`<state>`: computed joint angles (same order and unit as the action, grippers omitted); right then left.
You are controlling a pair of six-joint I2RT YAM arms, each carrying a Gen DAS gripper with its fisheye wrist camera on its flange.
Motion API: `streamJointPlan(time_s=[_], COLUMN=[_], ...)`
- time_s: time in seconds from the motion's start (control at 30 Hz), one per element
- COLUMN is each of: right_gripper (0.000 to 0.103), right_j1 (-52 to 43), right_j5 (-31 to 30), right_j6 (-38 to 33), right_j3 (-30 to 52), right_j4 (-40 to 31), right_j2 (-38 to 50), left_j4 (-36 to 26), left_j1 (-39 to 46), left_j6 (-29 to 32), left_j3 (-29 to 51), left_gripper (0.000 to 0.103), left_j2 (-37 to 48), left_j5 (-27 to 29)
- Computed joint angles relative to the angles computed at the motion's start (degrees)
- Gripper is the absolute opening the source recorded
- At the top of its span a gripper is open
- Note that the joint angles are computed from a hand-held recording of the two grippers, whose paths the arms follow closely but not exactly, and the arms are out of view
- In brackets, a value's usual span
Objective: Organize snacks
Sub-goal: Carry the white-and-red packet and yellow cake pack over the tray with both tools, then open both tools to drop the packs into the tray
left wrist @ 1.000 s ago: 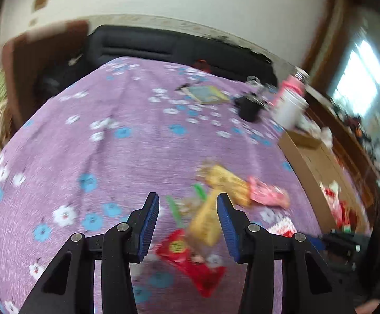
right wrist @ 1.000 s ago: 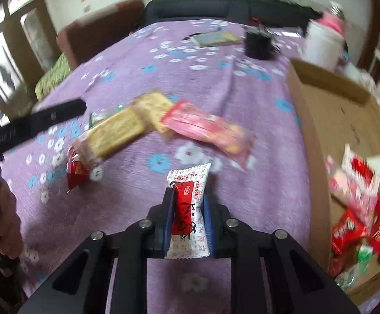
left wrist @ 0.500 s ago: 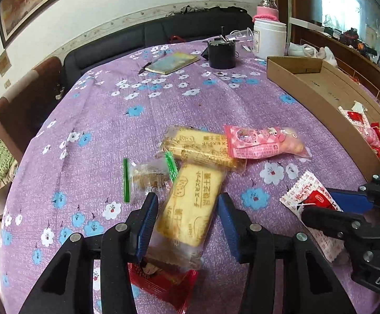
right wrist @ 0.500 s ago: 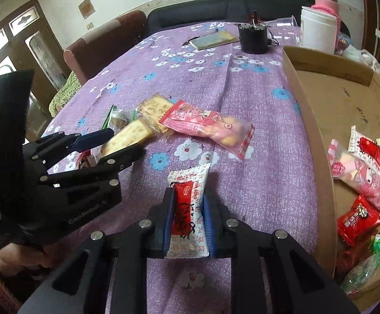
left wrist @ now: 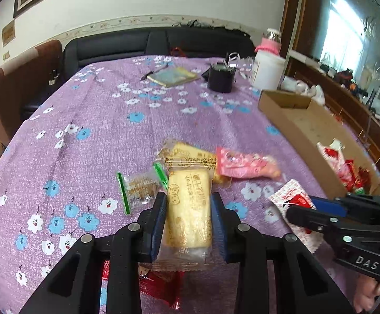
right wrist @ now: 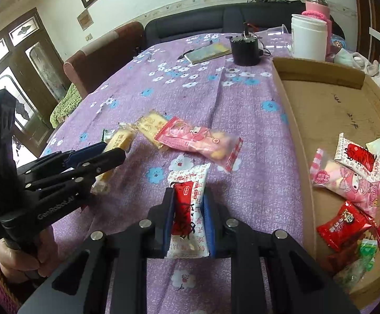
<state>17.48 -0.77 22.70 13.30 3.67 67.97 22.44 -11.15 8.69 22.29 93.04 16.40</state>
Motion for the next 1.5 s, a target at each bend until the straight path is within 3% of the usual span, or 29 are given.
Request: streamJointPlan(time_s=[0.47, 0.7, 1.0, 1.17, 1.3, 1.5], right_gripper=[0.02, 0.02, 0.02, 0.02, 0.02, 0.02], right_j1=[-2.9, -10.7, -25.9, -39.4, -51.3, -56.5], right_j5=[-0.3, -4.3, -11.7, -16.9, -21.0, -19.9], right_j6=[-1.2, -3.5, -7.2, -11.5, -15.1, -16.7], right_j3=[-0.9, -1.0, -0.6, 1.0, 3.1, 4.7], right_j4=[-1.9, -4.2, -8.4, -10.2, -9.4, -9.0], right_j2=[-5.3, -9.0, -13.3, -12.6, -6.0, 0.3], left_j4=[1.0, -2.7, -10.1, -9.6, -8.1, -6.2], left_j1=[-2.6, -4.7, -16.4, -25.8, -31.8, -37.6], left_j6=[-0.8, -2.7, -7.8, -14.0, -19.2, -23.4], left_j3=[-2.0, -1.1, 3.0, 7.5, 12.0, 16.7], left_gripper=[0.035, 0.035, 0.035, 0.035, 0.035, 0.034], left_j2=[-3.1, -5.7, -10.4, -6.5, -0.1, 8.8], left_j5=[0.9, 2.5, -1.1, -4.1, -4.8, -6.3])
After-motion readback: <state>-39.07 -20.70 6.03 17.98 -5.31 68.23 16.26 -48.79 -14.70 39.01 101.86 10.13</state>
